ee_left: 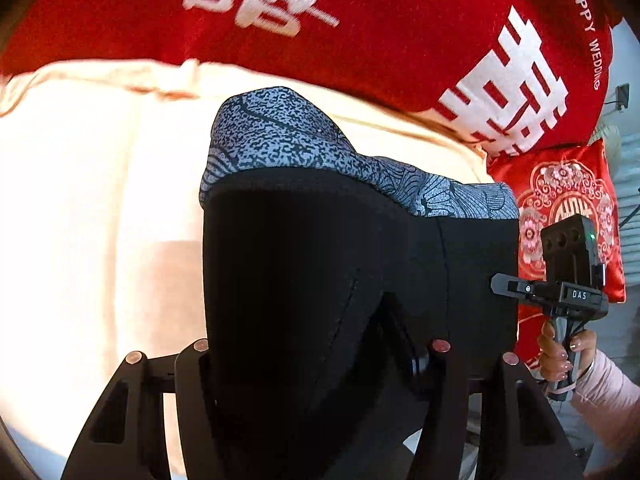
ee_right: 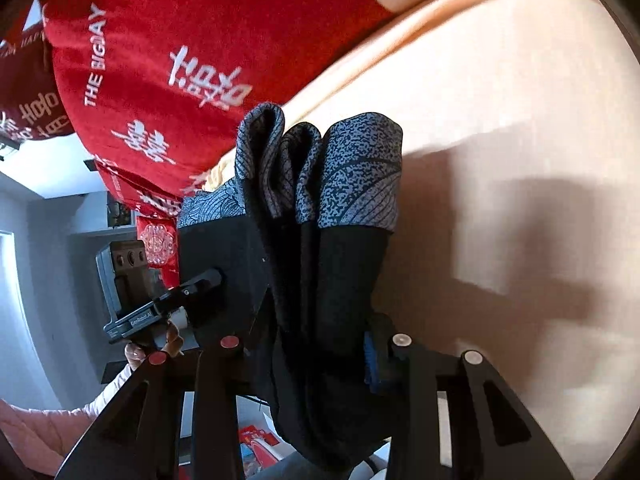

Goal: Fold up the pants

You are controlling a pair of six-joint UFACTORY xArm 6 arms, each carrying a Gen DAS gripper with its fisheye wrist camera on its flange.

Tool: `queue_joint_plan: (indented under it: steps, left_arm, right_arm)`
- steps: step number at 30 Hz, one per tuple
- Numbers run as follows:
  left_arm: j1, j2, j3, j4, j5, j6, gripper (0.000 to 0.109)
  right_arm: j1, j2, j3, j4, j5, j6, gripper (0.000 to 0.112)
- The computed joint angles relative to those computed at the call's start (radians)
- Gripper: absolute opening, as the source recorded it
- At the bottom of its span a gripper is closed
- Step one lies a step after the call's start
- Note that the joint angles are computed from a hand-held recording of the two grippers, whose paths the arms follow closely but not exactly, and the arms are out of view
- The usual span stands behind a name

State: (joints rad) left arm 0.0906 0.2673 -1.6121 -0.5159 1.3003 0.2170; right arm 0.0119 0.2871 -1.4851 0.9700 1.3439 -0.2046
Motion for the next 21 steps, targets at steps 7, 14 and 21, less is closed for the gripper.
queue_joint_plan:
  steps: [7, 14, 21]
  left_arm:
    - [0.033, -0.047, 0.149, 0.005, -0.061, 0.084, 0.062]
    - [0.074, -0.039, 0.233, 0.004, -0.109, 0.051, 0.097]
    - [0.042, -0.132, 0.245, 0.245, -0.114, -0.026, 0.097]
  right_arm:
    - [0.033, -0.100, 0.193, -0.005, -0.087, -0.032, 0.040]
    - [0.082, -0.119, 0.268, -0.092, -0.211, 0.048, 0.062]
    - [0.119, -0.213, 0.292, -0.309, -0.256, 0.244, 0.067]
